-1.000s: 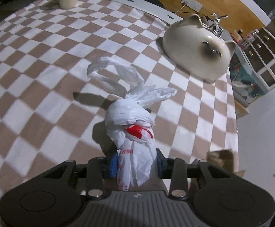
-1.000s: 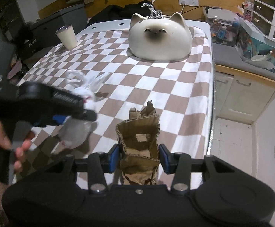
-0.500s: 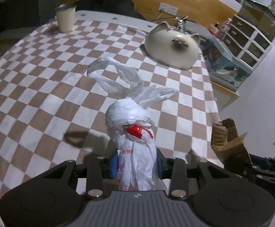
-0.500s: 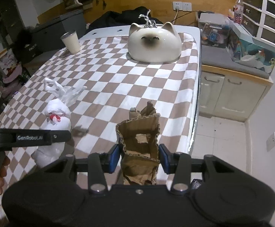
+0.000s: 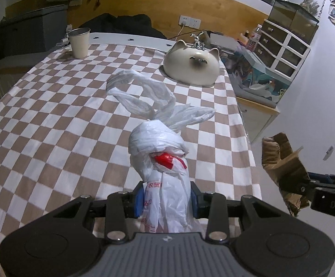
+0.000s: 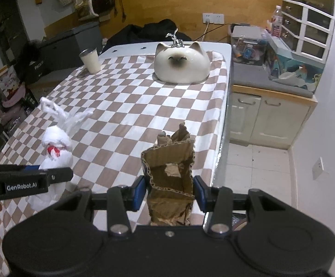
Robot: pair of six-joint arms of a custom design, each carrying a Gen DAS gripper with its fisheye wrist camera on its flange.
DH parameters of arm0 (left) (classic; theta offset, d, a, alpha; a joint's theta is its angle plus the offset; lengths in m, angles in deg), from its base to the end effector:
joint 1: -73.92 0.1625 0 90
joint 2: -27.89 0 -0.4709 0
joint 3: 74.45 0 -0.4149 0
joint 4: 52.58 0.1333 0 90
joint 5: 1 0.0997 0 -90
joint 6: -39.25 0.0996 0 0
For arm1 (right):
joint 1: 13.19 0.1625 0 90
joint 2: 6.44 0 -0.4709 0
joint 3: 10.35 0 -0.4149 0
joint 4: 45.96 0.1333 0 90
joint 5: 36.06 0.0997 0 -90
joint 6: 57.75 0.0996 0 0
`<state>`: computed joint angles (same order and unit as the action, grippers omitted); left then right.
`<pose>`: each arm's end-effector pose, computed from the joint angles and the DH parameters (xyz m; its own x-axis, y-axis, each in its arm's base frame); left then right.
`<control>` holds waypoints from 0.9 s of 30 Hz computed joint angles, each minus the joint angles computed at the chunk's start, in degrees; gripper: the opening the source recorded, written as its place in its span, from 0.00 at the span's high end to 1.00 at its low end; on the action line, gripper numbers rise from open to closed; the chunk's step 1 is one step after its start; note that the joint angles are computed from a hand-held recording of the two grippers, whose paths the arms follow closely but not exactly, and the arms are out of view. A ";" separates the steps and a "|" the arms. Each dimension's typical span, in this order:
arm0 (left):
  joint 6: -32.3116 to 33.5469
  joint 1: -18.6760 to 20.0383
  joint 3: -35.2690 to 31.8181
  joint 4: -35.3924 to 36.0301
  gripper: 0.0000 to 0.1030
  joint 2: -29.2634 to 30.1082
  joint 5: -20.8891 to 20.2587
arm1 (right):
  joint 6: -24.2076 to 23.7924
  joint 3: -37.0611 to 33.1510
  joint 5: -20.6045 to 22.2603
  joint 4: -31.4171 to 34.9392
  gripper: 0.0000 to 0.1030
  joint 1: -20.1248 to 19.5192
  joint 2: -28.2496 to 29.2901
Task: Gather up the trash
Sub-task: 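Lift the white bag and cardboard piece off the table with both tools, then carry the white bag and cardboard piece over the wastebasket with both tools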
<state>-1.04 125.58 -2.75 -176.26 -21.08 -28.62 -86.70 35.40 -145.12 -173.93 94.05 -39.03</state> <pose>-0.3215 -0.7637 0.3310 -0.7508 -0.3793 -0.5407 0.1619 0.6880 -0.7074 0.3721 -0.8591 0.2781 -0.6952 -0.5502 0.4625 -0.6920 0.6863 -0.2237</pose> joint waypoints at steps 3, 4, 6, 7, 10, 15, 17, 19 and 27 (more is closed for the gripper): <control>-0.79 -0.79 1.24 -0.01 0.62 -0.70 0.15 | 0.13 2.95 -0.16 -1.64 0.56 0.04 -1.96; -1.03 -1.09 1.65 -0.09 0.62 -0.88 0.25 | 0.20 3.85 -0.06 -2.06 0.56 0.02 -2.58; -1.40 -1.54 2.19 -0.08 0.62 -1.09 0.40 | 0.25 5.69 0.21 -2.99 0.56 -0.07 -3.90; -1.58 -1.79 2.42 -0.01 0.62 -1.15 0.50 | 0.25 6.43 0.31 -3.37 0.56 -0.12 -4.43; -1.74 -2.38 2.79 -0.08 0.62 -1.10 0.63 | 0.38 8.71 0.37 -4.45 0.56 -0.33 -6.10; -1.19 -3.13 2.46 -1.13 0.62 0.08 0.24 | 1.17 11.19 0.67 -5.49 0.56 -1.03 -8.11; -1.00 -3.36 2.11 -1.63 0.62 0.83 -0.17 | 1.45 12.40 0.61 -6.16 0.56 -1.39 -9.10; -1.06 -3.58 1.63 -1.94 0.62 1.66 -0.57 | 1.41 13.12 0.63 -6.42 0.56 -1.83 -9.89; -0.27 -4.15 -2.85 -2.11 0.62 6.40 -2.01 | 0.67 13.25 0.22 -6.23 0.56 -4.08 -12.12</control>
<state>-1.31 121.43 -5.59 -178.37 -14.68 -30.63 -86.03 48.65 -144.90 -180.16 89.98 -51.14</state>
